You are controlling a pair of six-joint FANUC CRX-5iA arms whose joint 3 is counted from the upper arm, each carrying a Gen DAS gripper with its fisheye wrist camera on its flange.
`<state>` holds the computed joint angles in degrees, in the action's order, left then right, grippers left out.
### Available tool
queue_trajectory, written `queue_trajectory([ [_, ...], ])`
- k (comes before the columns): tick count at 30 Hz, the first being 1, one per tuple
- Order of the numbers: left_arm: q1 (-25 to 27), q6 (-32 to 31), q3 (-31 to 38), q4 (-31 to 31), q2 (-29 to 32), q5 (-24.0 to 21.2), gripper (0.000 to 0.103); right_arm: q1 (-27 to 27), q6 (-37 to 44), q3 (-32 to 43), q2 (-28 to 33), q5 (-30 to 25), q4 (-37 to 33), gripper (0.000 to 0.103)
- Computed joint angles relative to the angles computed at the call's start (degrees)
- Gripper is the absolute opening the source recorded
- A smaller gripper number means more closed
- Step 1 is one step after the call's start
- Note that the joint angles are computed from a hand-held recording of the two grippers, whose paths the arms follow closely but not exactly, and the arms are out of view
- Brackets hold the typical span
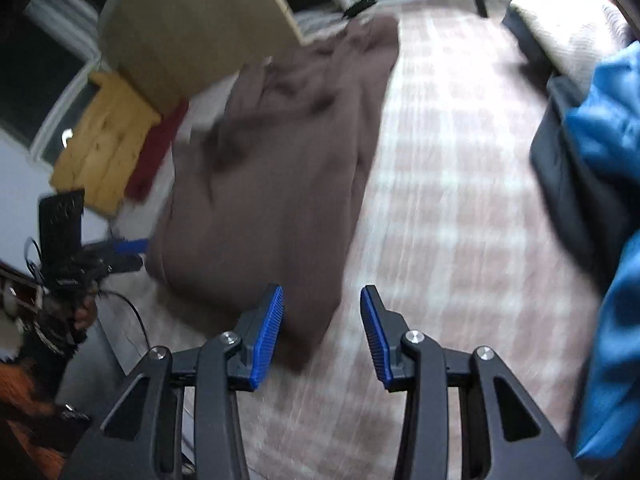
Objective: Fold clothes
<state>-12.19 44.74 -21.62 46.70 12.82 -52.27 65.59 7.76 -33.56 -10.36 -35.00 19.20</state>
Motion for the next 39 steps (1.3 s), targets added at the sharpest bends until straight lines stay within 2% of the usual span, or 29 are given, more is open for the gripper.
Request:
queue_trajectory([
  [1, -0.6, -1.1, -0.6, 1.2, 0.1, 0.1, 0.05, 0.6, -1.2, -0.3, 0.6, 0.5, 1.5, 0.04],
  [2, -1.0, -1.1, -0.5, 0.7, 0.2, 0.3, 0.039, 1.2, -2.3, -0.6, 1.2, 1.0, 2.9, 0.04],
  [4, -1.6, -0.9, 0.1, -0.7, 0.3, 0.6, 0.032, 1.6, -1.8, 0.2, 2.5, 0.4, 3.7, 0.04],
  [5, -1.6, -1.5, 0.3, -0.7, 0.3, 0.3, 0.026, 1.8, -1.2, 0.7, 3.2, 0.0, 4.0, 0.039],
  [7, -1.8, -2.7, 0.9, -1.1, 0.3, -0.3, 0.016, 1.4, 0.7, 1.4, 3.8, 0.2, 2.8, 0.028],
  [8, -1.8, -3.3, 1.5, -1.6, 0.1, -0.7, 0.013, 1.4, 1.2, 1.7, 3.5, -0.3, 2.6, 0.016],
  [11, -0.8, -5.7, 2.7, -2.1, -1.3, -2.9, 0.011, 1.8, 1.0, 1.9, 1.3, -2.5, 4.9, 0.01],
  [13, 0.2, -10.3, 1.6, 0.4, -2.6, -3.5, 0.01, 1.7, -5.1, -1.1, -2.0, -1.0, 10.6, 0.009],
  [15, 0.8, -9.7, 2.0, -1.3, -1.7, -4.1, 0.009, 1.3, -5.3, -0.8, -1.0, -1.5, 9.5, 0.008],
  [17, 1.6, -6.5, 3.4, -5.5, 0.2, -5.5, 0.008, 1.3, -3.2, 1.0, 1.5, -3.0, 7.0, 0.008],
  [19, 2.1, -6.3, 2.4, -5.0, 0.5, -5.7, 0.008, 1.1, -1.0, 2.2, 3.2, -3.1, 4.0, 0.009],
  [22, 1.8, -6.7, 0.7, -3.4, -0.7, -4.3, 0.008, 1.1, -1.4, 1.9, 2.1, -3.2, 3.4, 0.017],
  [24, 1.5, -7.2, 0.3, -3.6, -1.4, -3.4, 0.008, 2.5, -2.9, 3.4, 2.6, -8.1, 5.3, 0.041],
  [26, 1.3, -7.4, 0.0, -3.4, -1.7, -3.0, 0.007, 3.8, -4.2, 3.5, 2.7, -9.9, 7.1, 0.043],
  [27, 1.2, -7.3, -0.1, -3.0, -1.7, -3.0, 0.006, 3.4, -3.1, 3.5, 2.8, -8.1, 6.0, 0.043],
  [28, 1.1, -7.1, -0.1, -2.5, -1.7, -3.0, 0.006, 3.1, -1.9, 3.5, 3.0, -6.2, 4.7, 0.041],
  [29, 1.0, -6.9, -0.2, -2.1, -1.7, -3.1, 0.006, 2.7, -0.2, 4.5, 4.4, -5.3, 3.5, 0.02],
  [30, 0.9, -6.8, 0.2, -2.4, -1.8, -3.2, 0.006, 2.9, 0.6, 5.7, 5.2, -7.4, 3.6, 0.006],
  [32, 1.0, -6.5, 1.2, -3.8, -1.9, -3.7, 0.006, 2.8, 1.2, 6.8, 6.2, -9.5, 5.0, 0.005],
  [35, 2.0, -5.8, 2.0, -6.3, -1.0, -4.9, 0.003, 1.4, -5.1, 0.6, 1.2, -4.2, 5.9, 0.004],
  [36, 2.1, -4.8, 2.1, -7.1, -0.4, -5.4, 0.003, 1.2, -5.5, 0.6, 1.2, -4.2, 4.9, 0.004],
  [38, 2.0, -4.7, 1.2, -7.9, -1.2, -4.7, 0.001, 2.9, -4.0, 2.9, 4.0, -8.3, 6.8, 0.004],
  [39, 2.2, -4.9, 0.7, -7.7, -1.5, -4.6, 0.001, 2.9, -2.9, 3.4, 4.1, -8.6, 6.1, 0.005],
])
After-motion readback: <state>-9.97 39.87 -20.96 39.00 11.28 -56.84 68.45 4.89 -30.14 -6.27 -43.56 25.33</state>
